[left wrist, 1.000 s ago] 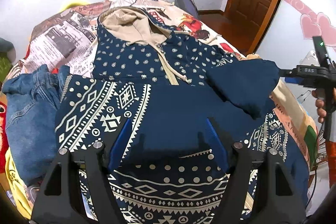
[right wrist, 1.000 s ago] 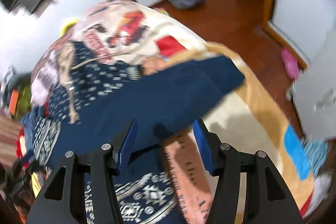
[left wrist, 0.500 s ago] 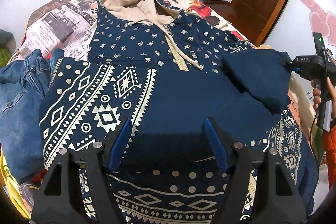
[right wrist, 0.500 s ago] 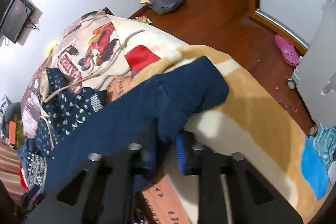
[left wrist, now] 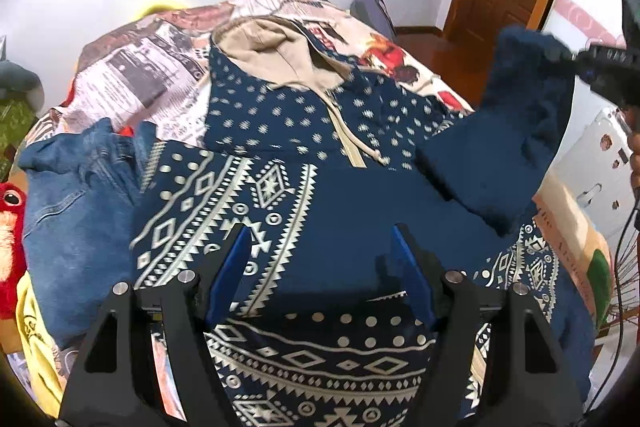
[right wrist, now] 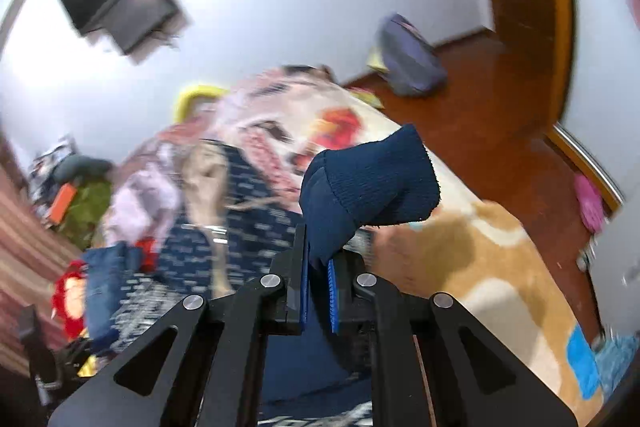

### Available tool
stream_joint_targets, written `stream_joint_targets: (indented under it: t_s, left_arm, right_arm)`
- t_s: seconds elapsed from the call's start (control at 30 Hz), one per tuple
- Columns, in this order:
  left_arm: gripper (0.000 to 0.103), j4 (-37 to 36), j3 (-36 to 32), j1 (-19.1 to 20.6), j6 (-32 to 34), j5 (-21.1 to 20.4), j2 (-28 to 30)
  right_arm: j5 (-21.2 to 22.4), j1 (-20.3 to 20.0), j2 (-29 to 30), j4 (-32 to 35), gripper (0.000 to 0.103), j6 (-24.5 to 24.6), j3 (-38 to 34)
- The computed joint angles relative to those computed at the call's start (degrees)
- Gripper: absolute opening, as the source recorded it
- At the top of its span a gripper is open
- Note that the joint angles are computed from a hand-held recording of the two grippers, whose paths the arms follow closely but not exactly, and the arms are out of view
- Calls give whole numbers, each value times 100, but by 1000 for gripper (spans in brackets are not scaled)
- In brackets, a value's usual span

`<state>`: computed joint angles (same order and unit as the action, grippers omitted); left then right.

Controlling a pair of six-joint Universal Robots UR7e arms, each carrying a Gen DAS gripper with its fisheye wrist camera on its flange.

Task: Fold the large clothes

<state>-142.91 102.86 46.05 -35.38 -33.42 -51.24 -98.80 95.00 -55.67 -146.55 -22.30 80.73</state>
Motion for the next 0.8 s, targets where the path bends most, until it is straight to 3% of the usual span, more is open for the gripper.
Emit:
stream_joint_targets:
  t_s: [0.27, 0.43, 0.7, 0.8]
  left_arm:
    - [70, -23, 678, -215, -518, 310, -732]
    - [70, 167, 1229, -317, -1051, 461, -1321]
    - [70, 1136, 1992, -384, -2281, 433, -2188]
    - [70, 1305, 2186, -393, -2563, 349, -2353]
  right_arm:
    - [571, 668, -7, 236, 7, -368, 278]
    - [536, 962, 224, 451, 7, -557, 541]
    - [-277, 1191, 657, 980, 7, -925, 1119]
    - [-623, 1221, 758, 842, 8, -1113, 1412]
